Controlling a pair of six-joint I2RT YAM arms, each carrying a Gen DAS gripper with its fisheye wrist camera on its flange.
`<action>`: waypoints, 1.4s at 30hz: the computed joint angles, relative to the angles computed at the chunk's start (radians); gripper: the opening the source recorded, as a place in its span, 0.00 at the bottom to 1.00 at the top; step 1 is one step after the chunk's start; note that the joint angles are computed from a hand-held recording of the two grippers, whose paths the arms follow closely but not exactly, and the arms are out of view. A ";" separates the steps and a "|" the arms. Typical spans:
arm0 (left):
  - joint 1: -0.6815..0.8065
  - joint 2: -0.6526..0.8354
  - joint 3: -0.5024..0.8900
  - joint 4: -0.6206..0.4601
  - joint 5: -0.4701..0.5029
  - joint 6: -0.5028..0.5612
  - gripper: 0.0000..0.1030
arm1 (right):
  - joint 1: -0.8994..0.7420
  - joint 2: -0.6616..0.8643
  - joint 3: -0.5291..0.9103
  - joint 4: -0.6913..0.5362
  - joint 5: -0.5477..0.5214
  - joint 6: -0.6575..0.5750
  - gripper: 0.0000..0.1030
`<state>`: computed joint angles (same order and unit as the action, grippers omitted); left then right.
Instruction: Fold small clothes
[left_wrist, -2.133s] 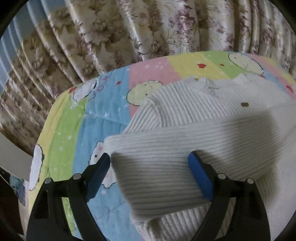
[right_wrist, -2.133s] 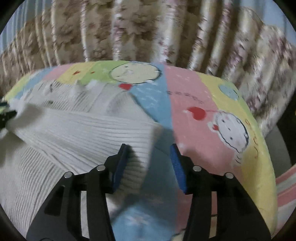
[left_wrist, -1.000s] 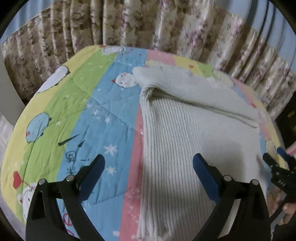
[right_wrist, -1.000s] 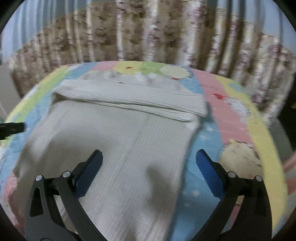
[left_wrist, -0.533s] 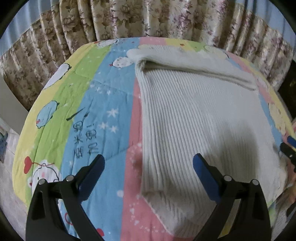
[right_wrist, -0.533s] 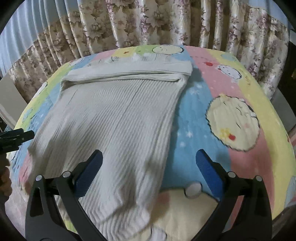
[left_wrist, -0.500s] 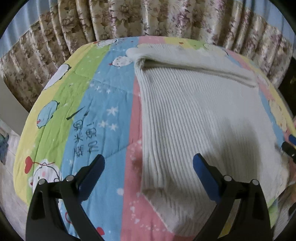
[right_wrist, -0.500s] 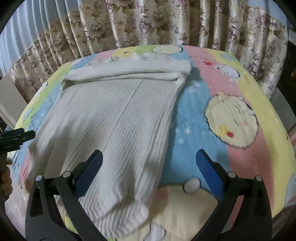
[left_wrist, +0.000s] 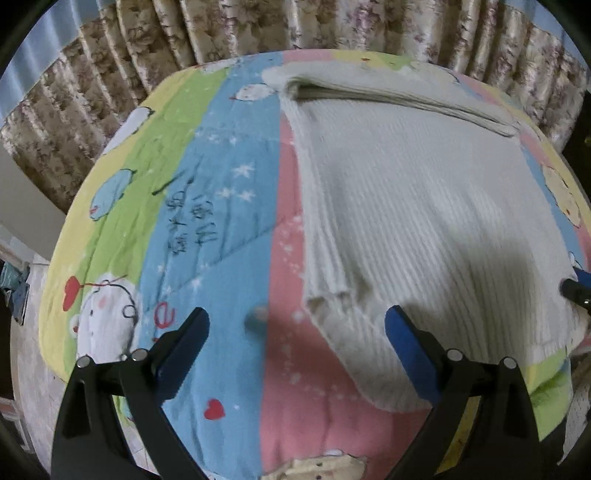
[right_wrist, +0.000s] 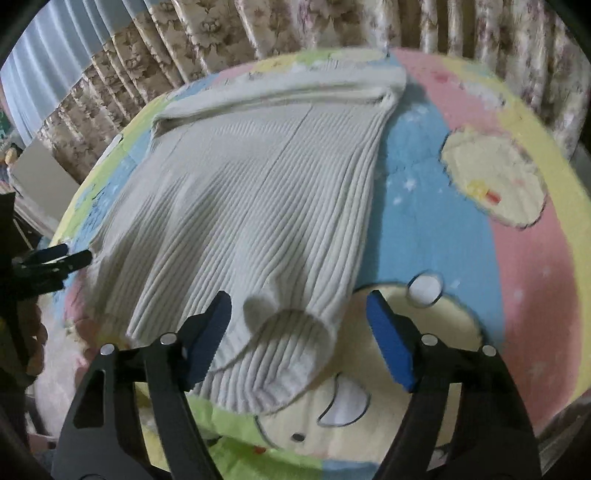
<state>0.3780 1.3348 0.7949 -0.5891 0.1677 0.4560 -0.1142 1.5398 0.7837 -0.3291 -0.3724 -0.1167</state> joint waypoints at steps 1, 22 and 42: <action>-0.002 -0.002 0.001 -0.010 0.009 0.003 0.94 | -0.002 0.005 0.004 -0.014 -0.011 0.002 0.70; -0.019 0.040 0.036 -0.165 0.172 0.022 0.94 | 0.018 0.011 0.041 -0.072 -0.082 -0.015 0.11; -0.114 0.017 0.055 -0.076 0.235 0.002 0.18 | 0.027 -0.063 0.003 -0.010 -0.093 -0.019 0.09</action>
<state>0.2638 1.3517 0.8495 -0.6648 0.4026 0.4580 -0.0876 1.4765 0.7870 -0.3390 -0.4659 -0.1361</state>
